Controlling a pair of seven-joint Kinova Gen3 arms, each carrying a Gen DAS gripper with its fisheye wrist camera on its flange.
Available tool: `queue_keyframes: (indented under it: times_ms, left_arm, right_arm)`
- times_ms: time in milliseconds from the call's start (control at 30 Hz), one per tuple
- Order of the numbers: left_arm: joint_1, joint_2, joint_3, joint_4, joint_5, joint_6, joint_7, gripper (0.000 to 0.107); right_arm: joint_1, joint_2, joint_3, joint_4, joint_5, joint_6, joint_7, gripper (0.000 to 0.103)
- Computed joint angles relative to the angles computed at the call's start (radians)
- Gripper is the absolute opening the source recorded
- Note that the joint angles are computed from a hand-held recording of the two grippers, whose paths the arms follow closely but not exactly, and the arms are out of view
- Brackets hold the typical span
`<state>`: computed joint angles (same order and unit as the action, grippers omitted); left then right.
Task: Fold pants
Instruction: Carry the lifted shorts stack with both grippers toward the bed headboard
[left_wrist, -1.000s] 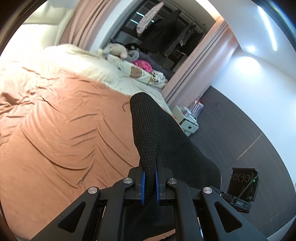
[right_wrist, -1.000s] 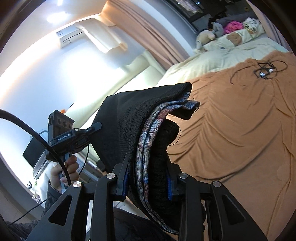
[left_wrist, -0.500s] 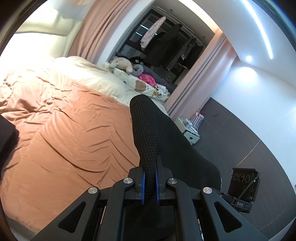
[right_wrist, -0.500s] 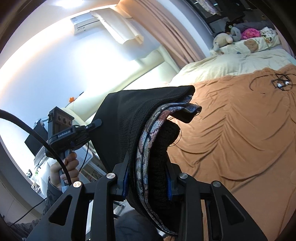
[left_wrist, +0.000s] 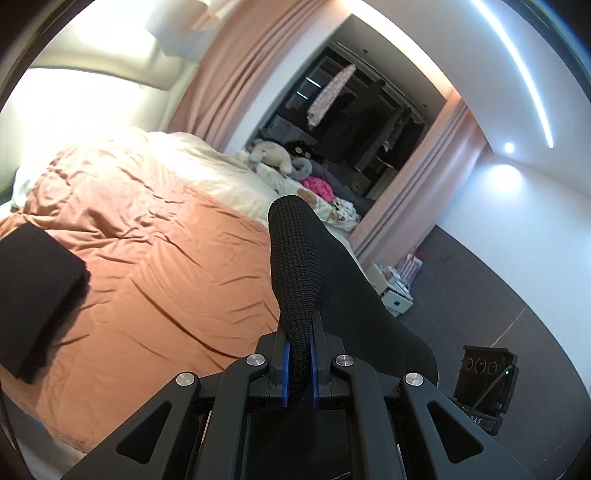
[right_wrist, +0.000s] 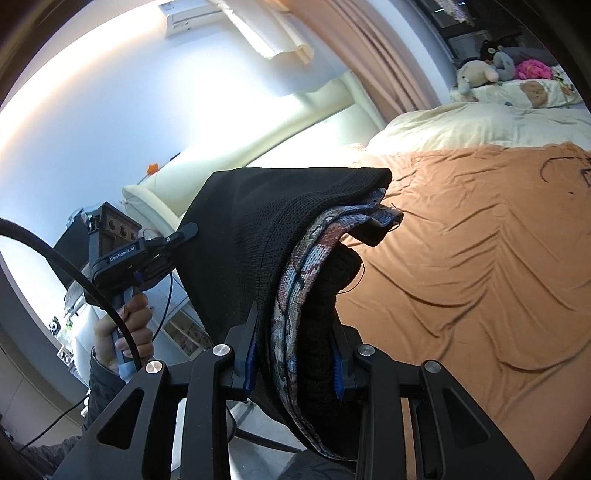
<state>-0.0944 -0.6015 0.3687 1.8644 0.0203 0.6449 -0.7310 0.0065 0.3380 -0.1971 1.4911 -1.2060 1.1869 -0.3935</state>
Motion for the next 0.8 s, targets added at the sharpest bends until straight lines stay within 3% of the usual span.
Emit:
queue_keyframes:
  times_ms: [300, 800]
  left_arm:
    - [0.066, -0.137, -0.209, 0.116, 0.018, 0.013, -0.101, 0.008]
    - [0.035, -0.275, -0.502, 0.159, 0.008, 0.118, -0.319, 0.008]
  right_arm:
    - [-0.132, 0.05, -0.058, -0.097, 0.086, -0.112, -0.078, 0.027]
    - [-0.331, 0.127, -0.154, -0.217, 0.246, -0.297, -0.169, 0.027]
